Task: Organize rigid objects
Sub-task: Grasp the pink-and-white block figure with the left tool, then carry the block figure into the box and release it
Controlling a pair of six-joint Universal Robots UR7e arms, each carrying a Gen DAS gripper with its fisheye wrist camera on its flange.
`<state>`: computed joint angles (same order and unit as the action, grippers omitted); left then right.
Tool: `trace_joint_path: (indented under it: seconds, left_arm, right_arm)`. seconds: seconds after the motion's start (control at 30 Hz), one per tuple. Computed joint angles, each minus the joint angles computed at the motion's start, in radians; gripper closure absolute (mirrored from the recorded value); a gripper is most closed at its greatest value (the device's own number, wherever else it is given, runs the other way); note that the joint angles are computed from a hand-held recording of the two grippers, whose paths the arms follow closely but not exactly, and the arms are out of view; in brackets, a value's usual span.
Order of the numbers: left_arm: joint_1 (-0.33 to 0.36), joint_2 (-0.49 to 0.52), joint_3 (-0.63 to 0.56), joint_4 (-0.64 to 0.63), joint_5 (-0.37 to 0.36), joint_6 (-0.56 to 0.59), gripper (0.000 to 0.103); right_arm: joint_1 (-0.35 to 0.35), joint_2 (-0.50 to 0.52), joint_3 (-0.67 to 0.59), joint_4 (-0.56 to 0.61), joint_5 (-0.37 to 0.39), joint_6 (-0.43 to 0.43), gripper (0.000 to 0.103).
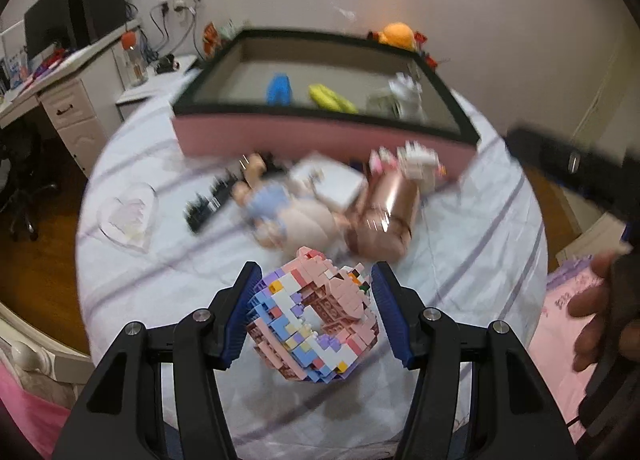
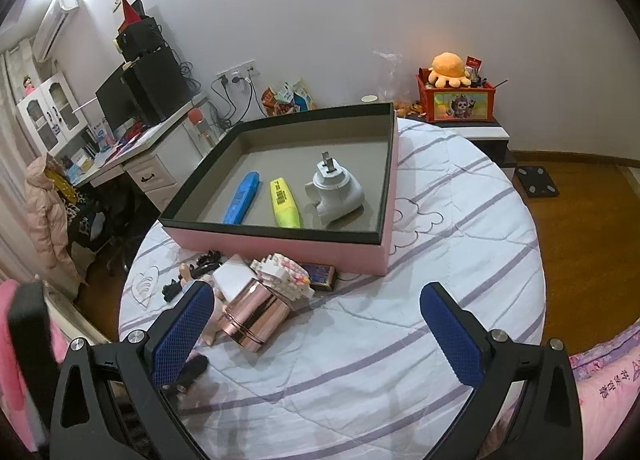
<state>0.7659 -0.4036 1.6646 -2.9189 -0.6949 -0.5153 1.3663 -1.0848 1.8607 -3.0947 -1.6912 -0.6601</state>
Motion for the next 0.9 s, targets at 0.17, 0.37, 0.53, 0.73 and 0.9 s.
trace_joint_path:
  seconds: [0.17, 0.37, 0.53, 0.73, 0.9]
  left_arm:
    - [0.023, -0.027, -0.034, -0.041, 0.033, 0.073, 0.045]
    - [0.072, -0.006, -0.150, -0.075, 0.040, 0.206, 0.045]
    - [0.119, 0.040, -0.281, -0.054, 0.015, 0.300, 0.045]
    - [0.170, 0.108, -0.437, 0.011, -0.015, 0.355, 0.045]
    - [0.216, 0.180, -0.595, 0.128, -0.039, 0.369, 0.045]
  right_arm:
    - [0.018, 0.019, -0.024, -0.002, -0.011, 0.000, 0.000]
    - [0.042, 0.064, -0.083, 0.010, -0.039, 0.007, 0.000]
    - [0.059, 0.121, -0.160, 0.034, -0.065, 0.017, 0.000]
    - [0.072, 0.191, -0.265, 0.070, -0.092, 0.029, 0.000]
    - [0.073, 0.244, -0.353, 0.107, -0.111, 0.041, 0.000]
